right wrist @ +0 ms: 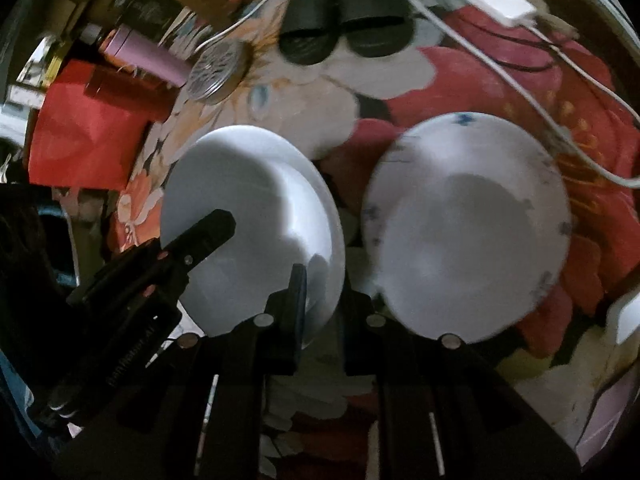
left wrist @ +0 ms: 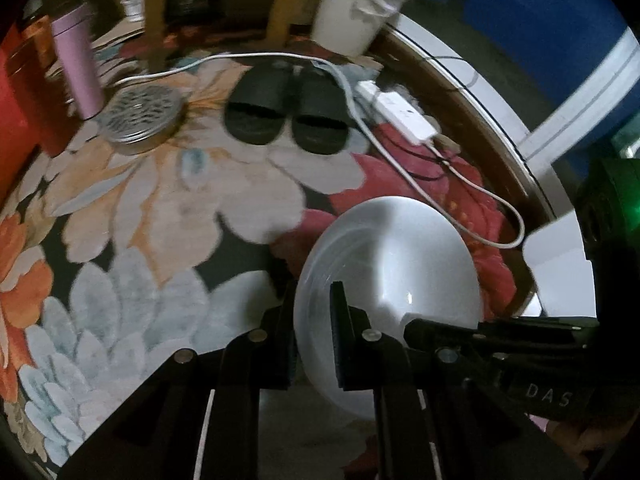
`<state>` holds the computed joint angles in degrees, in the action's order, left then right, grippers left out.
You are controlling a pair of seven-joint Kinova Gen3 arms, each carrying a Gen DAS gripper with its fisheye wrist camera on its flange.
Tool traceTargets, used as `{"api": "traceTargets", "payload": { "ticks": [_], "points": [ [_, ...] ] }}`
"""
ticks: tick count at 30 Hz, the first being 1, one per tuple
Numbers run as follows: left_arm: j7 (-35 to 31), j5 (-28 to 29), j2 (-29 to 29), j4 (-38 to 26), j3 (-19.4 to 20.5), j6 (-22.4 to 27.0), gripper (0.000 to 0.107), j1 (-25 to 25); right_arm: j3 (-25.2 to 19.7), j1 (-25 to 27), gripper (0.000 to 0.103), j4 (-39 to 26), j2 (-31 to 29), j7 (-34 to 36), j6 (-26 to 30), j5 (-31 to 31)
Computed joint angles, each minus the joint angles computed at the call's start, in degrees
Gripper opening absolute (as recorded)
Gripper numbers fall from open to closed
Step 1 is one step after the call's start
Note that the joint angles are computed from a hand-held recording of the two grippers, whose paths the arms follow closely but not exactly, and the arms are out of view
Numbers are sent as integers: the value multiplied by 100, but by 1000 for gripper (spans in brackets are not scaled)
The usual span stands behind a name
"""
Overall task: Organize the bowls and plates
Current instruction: 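Lift and carry the white bowl with both grippers over the stack, then lower the white bowl with both grippers onto the stacked bowls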
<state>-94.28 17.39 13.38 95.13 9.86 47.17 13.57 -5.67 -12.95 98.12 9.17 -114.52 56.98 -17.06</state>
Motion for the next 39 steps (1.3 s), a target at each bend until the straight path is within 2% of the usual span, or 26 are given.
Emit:
{"api": "traceTargets", "payload": {
  "ticks": [5,15,23,29,31,34,36,38,39],
  "points": [
    [143,-133,259,-212,150,13,12,356,155,229,14,377,-276,28,12,19],
    [425,-340,799,-628,257,263,12,841,350,631,14,718,-336,252,159,-3],
    [625,-458,1024,-829,228,428,12,1000,411,856,14,846,-275,451,189,-202],
    [638,-370,1111,-879,246,570,18,932,406,912,16,817,-216,529,240,-309],
    [615,-325,1115,-867,256,595,20,899,416,940,16,832,-191,521,235,-383],
    [482,-140,1125,-853,317,650,34,775,426,999,16,837,-153,577,259,-504],
    [439,-80,1106,-845,319,654,39,755,424,1009,17,834,-147,582,258,-519],
    [469,-61,1078,-837,290,650,47,757,436,1033,18,843,-143,553,245,-571],
    [497,-60,1046,-812,266,626,57,752,445,1045,20,858,-155,526,231,-580]
  ]
}}
